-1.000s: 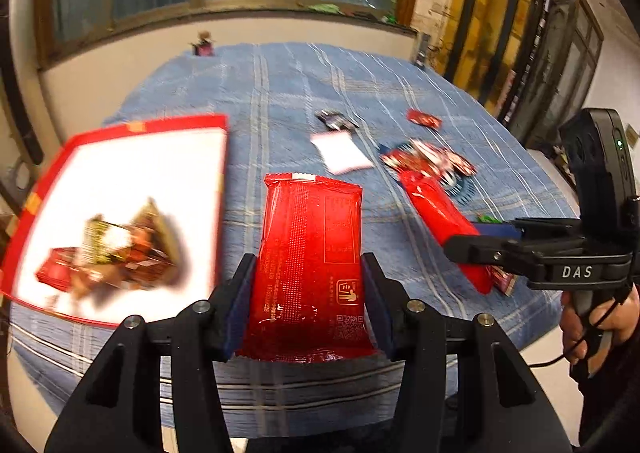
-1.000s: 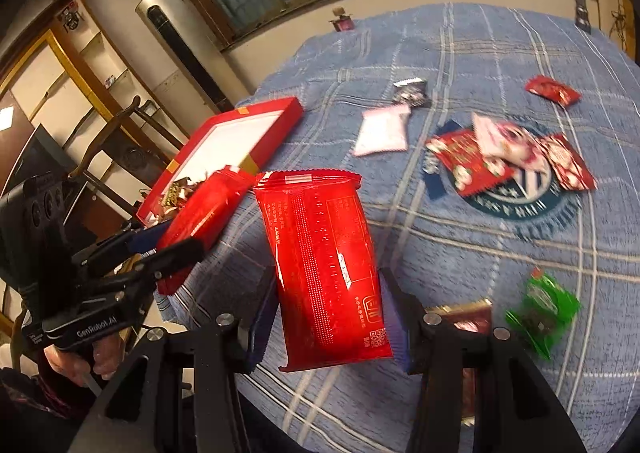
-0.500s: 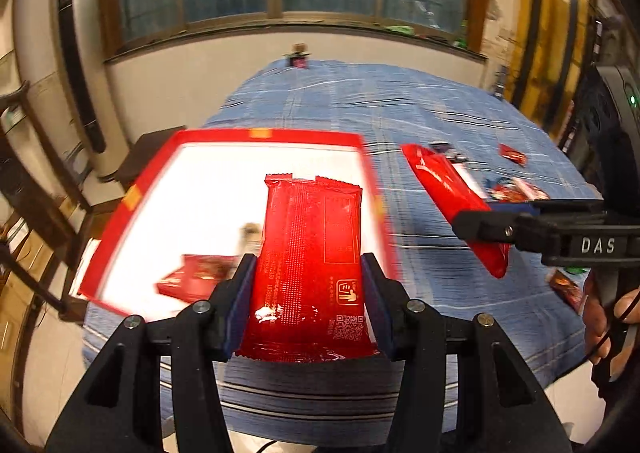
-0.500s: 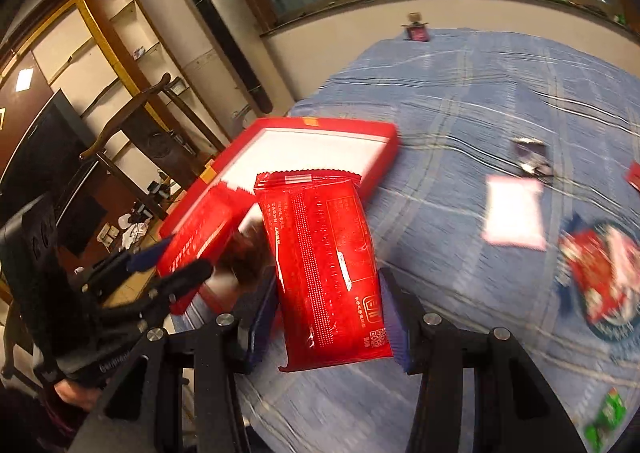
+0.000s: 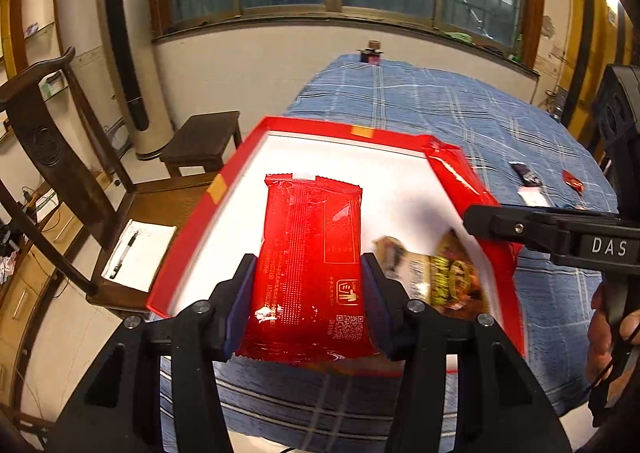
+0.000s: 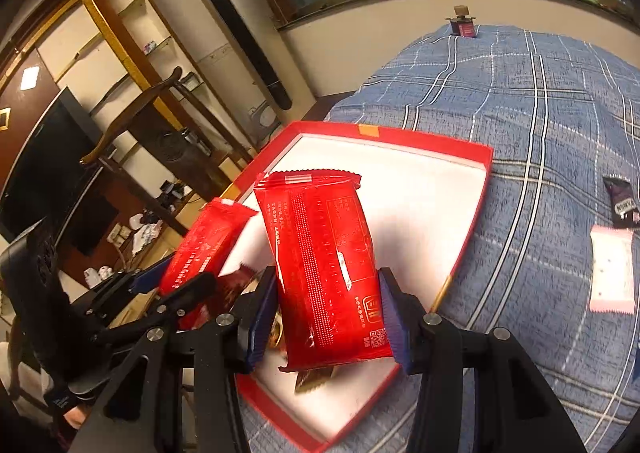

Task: Organize snacks
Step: 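Carry both red packets over the red box and open both grippers, then grasp the green snack packet with the right gripper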

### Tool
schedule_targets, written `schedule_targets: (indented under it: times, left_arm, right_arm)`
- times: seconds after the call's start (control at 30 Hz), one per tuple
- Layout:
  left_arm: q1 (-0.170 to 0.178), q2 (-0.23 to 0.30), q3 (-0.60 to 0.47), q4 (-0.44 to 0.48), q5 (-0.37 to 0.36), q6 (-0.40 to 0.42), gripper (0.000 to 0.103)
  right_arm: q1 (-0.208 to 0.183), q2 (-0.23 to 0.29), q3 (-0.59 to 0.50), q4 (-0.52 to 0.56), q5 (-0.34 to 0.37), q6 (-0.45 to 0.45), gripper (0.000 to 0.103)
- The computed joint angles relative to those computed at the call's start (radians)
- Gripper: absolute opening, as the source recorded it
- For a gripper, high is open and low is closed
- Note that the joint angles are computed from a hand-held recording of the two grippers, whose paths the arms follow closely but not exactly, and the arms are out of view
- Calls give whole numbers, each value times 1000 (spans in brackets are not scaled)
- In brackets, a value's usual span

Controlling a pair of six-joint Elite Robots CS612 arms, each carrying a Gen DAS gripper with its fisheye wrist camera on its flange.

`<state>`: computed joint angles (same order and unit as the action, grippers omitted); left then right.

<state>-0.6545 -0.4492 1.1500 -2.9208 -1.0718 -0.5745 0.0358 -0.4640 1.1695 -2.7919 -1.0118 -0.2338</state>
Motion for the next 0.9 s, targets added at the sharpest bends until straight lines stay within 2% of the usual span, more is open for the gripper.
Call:
schedule_targets:
  times: [0.27, 0.43, 0.53, 0.63, 0.73, 0.9]
  left_arm:
    - [19, 17, -40, 74, 6, -30, 50]
    - [15, 7, -23, 48, 0, -32, 50]
    - [2, -5, 1, 3, 27, -15, 50]
    - [-10, -14, 19, -42, 31, 4, 51]
    - [-28, -13, 20, -75, -11, 56, 51]
    - [-64, 7, -13, -72, -104, 155, 53]
  right_arm:
    - [14, 43, -64, -3, -38, 41, 50]
    - [5, 39, -47, -67, 19, 68, 54]
    - [-7, 19, -1, -162, 38, 75, 58]
    - [-20, -5, 56, -248, 12, 69, 59]
    - [-39, -33, 125, -309, -13, 58, 59]
    - [-83, -82, 265, -418, -91, 21, 59]
